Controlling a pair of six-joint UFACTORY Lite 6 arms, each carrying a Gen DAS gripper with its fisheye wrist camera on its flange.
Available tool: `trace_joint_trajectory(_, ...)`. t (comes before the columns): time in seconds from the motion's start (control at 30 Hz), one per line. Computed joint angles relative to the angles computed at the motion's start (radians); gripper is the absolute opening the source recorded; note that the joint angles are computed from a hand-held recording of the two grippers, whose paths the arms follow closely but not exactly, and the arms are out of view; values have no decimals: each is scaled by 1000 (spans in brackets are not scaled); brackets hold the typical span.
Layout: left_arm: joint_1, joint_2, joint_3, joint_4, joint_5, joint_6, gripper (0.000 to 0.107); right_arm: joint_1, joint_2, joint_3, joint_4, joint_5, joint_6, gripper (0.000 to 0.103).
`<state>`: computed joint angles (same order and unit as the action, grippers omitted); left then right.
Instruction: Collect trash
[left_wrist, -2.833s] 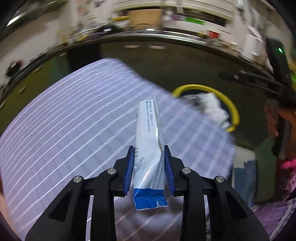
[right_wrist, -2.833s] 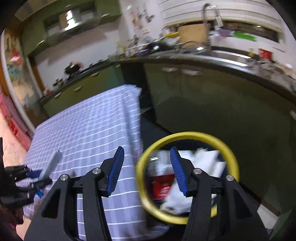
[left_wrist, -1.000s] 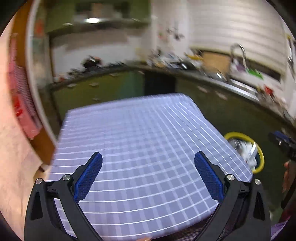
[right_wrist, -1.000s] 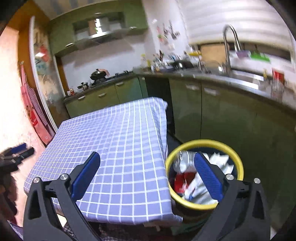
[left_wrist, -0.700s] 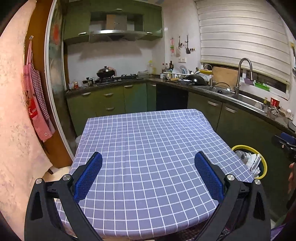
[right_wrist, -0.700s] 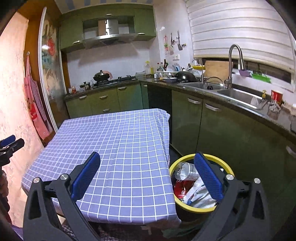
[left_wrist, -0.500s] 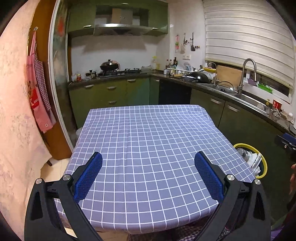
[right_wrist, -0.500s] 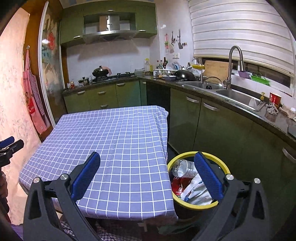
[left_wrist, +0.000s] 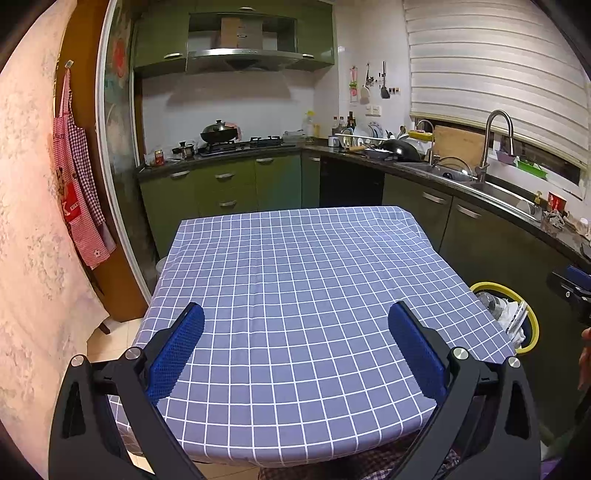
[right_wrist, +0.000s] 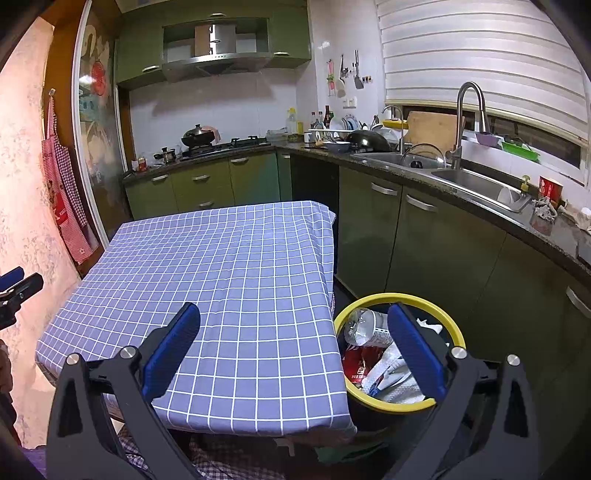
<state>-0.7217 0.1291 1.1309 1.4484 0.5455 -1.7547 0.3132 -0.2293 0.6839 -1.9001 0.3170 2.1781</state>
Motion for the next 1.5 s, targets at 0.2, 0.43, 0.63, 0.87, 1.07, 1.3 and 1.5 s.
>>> trace_joint_trajectory(0.2, 1, 6, 9, -6, -2, 12, 98, 1, -2, -2, 5, 5, -1, 97)
trace_joint_trajectory(0.43, -2, 17, 19, -5, -3, 15, 98, 0, -3, -2, 2, 2, 1, 97)
trace_joint_trajectory(0.63, -5, 16, 11, 4, -4, 9, 98, -5, 1, -3, -8, -1, 12, 97)
trace_joint_trajectory(0.87, -3, 26, 25, -7, -8, 28, 98, -18, 14, 1, -36, -11, 41, 97)
trace_joint_trajectory(1.07, 5, 38, 38, -18, -17, 45, 98, -24, 24, 5, -49, -16, 57, 97)
trace_joint_trajectory(1.3, 2, 46, 48, -28, -17, 59, 98, -26, 33, 8, -67, -19, 77, 97)
trace_joint_trajectory(1.5, 0, 51, 54, -38, -18, 67, 98, -26, 33, 8, -68, -18, 78, 97)
